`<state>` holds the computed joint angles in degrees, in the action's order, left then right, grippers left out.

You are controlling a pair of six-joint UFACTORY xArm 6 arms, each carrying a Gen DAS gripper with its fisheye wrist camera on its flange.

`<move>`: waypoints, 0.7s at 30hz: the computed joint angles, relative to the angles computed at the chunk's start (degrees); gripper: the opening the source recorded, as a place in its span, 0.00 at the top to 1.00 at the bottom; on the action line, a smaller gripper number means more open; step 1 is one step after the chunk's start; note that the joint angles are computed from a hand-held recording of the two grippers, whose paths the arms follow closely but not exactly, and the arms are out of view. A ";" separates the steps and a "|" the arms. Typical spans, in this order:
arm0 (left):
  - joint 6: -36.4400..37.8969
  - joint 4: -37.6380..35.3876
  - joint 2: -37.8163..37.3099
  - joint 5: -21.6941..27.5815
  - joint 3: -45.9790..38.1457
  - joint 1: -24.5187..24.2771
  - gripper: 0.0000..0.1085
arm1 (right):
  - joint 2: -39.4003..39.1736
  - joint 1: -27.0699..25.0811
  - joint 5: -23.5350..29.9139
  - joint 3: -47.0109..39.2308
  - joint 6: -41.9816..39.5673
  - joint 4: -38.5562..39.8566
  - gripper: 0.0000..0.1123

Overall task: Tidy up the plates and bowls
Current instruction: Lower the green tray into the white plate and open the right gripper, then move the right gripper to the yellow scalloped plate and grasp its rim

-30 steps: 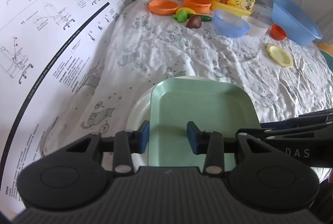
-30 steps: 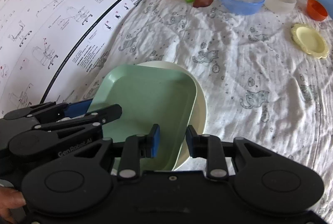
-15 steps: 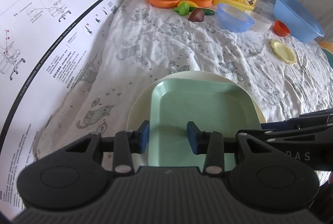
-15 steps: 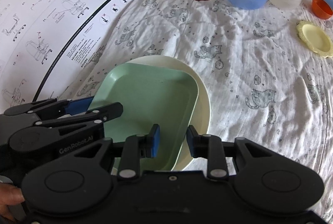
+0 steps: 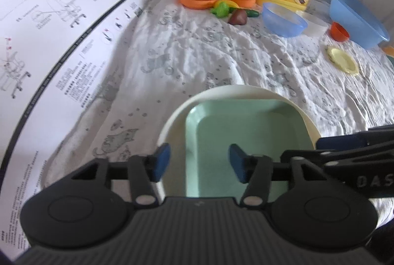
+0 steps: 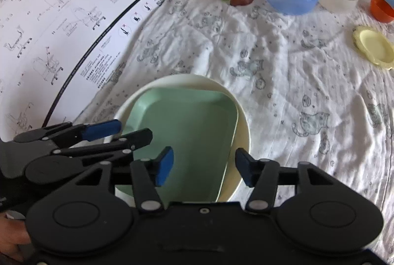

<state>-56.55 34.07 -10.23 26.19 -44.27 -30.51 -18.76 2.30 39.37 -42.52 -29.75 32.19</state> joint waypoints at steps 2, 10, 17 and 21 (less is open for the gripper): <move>-2.03 1.39 -1.21 0.32 0.44 0.23 0.36 | -0.35 -0.79 0.85 -0.23 -1.17 2.02 0.37; -9.35 7.89 -5.16 5.49 0.85 -0.51 0.05 | -4.84 -2.08 -0.01 1.25 -3.56 2.85 0.08; -8.68 3.90 -6.73 7.30 1.41 -0.68 0.05 | -8.39 -3.04 -0.95 3.38 -5.74 2.77 0.08; -8.33 2.79 -6.00 9.06 0.12 -1.63 0.05 | -9.16 -4.26 -0.39 3.75 -6.28 3.36 0.08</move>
